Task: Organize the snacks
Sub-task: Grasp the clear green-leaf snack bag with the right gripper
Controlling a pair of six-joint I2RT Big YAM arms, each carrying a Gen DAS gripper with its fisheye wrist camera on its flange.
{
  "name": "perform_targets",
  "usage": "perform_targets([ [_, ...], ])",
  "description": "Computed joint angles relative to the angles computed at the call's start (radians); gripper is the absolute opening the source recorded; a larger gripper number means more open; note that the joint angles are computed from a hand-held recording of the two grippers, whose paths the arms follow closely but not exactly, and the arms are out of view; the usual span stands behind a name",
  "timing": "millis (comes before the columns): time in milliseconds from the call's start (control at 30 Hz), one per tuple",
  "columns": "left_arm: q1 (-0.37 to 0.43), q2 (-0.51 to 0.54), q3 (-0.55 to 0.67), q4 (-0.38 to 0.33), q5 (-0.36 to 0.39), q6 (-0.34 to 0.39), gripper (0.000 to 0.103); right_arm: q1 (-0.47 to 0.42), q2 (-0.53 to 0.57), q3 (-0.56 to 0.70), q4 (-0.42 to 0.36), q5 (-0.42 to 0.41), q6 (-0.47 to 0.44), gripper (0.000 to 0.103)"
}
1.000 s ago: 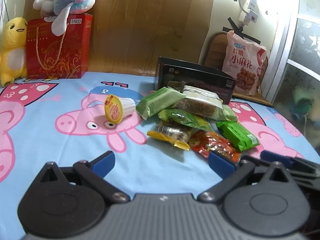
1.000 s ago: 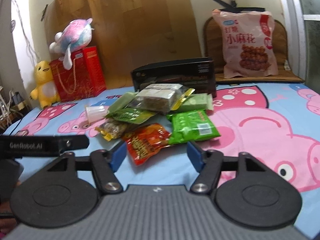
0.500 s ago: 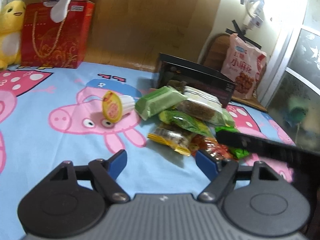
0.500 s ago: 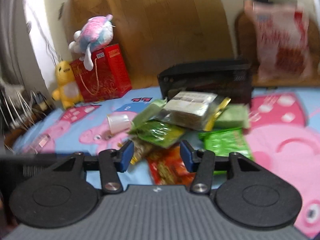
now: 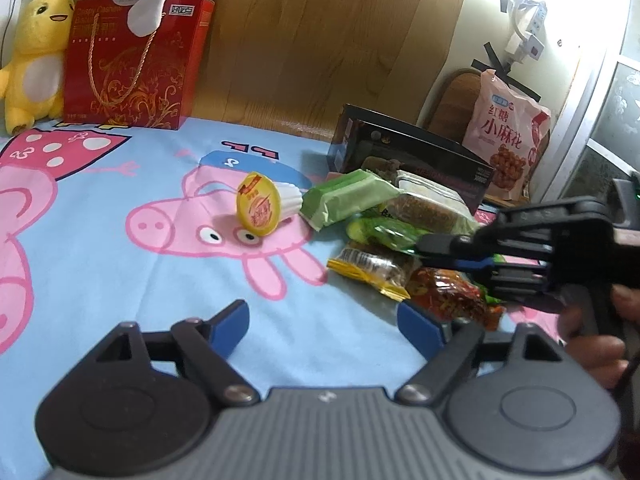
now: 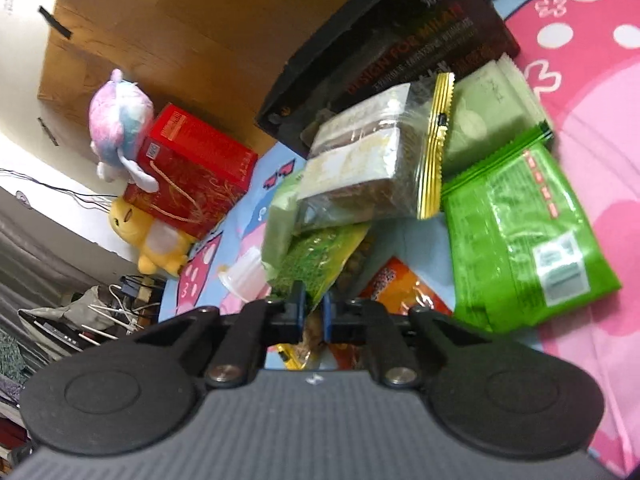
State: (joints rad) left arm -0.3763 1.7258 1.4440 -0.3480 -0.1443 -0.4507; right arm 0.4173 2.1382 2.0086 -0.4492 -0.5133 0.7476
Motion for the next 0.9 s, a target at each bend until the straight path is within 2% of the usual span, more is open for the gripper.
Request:
perform_targets([
  [100,0.003,0.002,0.001,0.0,0.01,-0.001,0.085,-0.004,-0.044,-0.075,0.037,-0.014,-0.026,0.009],
  [333,0.008,0.006,0.008,-0.003,0.046,0.011,0.087,-0.028,-0.18,-0.303,0.117,-0.073,-0.189,0.005],
  [400,0.013,0.009,0.014,-0.007,0.071,0.009,0.09,-0.034,-0.194,-0.33,0.118,-0.066,-0.236,0.005],
  [500,0.023,0.023,0.038,-0.032,0.138,-0.005,0.09,-0.034,-0.223,-0.379,0.107,-0.012,-0.317,0.006],
  [633,0.032,0.044,0.074,-0.066,0.217,-0.021,0.088,-0.024,-0.238,-0.41,0.124,0.073,-0.383,0.018],
  [700,0.033,0.05,0.085,-0.069,0.247,-0.021,0.086,-0.018,-0.246,-0.42,0.131,0.095,-0.434,0.037],
  [767,0.035,0.057,0.098,-0.076,0.283,-0.022,0.083,-0.014,-0.254,-0.425,0.134,0.098,-0.48,0.045],
  [833,0.033,0.069,0.116,-0.092,0.311,-0.024,0.081,-0.008,-0.256,-0.429,0.133,0.111,-0.534,0.047],
  [900,0.03,0.083,0.139,-0.114,0.336,-0.022,0.075,-0.003,-0.253,-0.43,0.128,0.131,-0.58,0.049],
])
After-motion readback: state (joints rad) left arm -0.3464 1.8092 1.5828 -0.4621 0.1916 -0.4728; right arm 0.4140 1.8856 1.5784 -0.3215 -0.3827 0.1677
